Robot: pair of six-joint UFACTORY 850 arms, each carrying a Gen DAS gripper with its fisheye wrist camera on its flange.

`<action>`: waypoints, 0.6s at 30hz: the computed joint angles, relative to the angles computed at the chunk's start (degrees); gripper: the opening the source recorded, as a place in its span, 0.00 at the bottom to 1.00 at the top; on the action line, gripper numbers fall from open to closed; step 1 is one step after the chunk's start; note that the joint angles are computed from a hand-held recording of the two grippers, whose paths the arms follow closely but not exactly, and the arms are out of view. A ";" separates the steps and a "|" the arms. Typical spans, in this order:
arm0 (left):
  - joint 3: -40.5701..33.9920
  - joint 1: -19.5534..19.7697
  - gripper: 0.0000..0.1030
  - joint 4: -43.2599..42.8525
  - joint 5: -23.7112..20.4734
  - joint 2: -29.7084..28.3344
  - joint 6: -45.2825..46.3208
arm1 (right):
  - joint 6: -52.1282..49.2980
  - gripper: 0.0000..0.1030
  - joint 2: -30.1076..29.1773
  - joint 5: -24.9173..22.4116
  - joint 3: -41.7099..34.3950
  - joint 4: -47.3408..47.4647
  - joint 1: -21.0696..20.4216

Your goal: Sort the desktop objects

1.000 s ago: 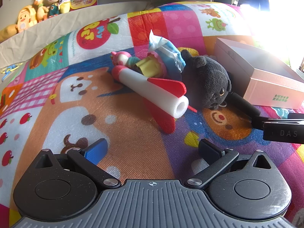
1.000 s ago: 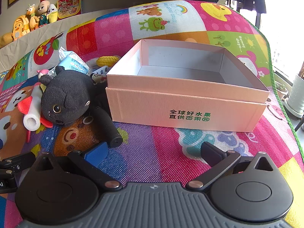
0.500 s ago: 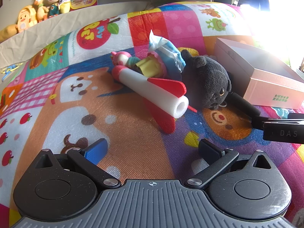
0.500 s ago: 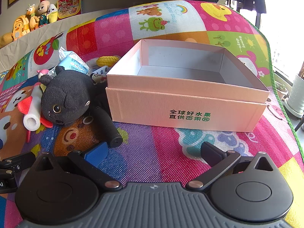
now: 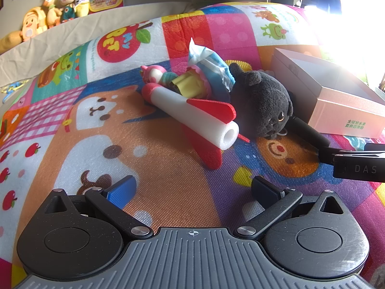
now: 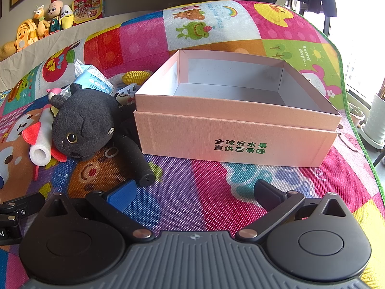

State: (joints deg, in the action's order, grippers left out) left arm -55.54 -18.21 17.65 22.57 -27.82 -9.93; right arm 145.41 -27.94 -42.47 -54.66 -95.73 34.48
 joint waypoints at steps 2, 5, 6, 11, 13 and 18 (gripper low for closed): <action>0.02 0.00 1.00 -0.02 0.01 0.01 0.03 | 0.06 1.00 0.07 0.00 0.13 -0.08 -0.04; 0.00 0.00 1.00 -0.02 0.00 0.00 0.02 | 0.05 1.00 0.08 0.00 0.14 -0.07 -0.04; 0.04 0.02 1.00 -0.03 0.01 0.02 0.08 | -0.02 1.00 0.02 -0.01 0.04 0.02 0.00; 0.00 0.02 1.00 0.01 0.02 -0.01 -0.01 | 0.18 1.00 0.17 0.03 0.29 -0.21 -0.09; 0.01 -0.01 1.00 -0.02 0.03 0.01 0.01 | -0.03 1.00 0.01 -0.03 0.05 0.02 0.00; -0.01 0.00 1.00 -0.05 0.01 -0.01 0.06 | -0.18 1.00 -0.04 -0.07 -0.04 0.12 0.02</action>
State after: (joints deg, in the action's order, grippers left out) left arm -55.54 -18.21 17.60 22.58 -27.83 -9.86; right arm 145.23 -27.99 -42.54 -54.70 -95.61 34.50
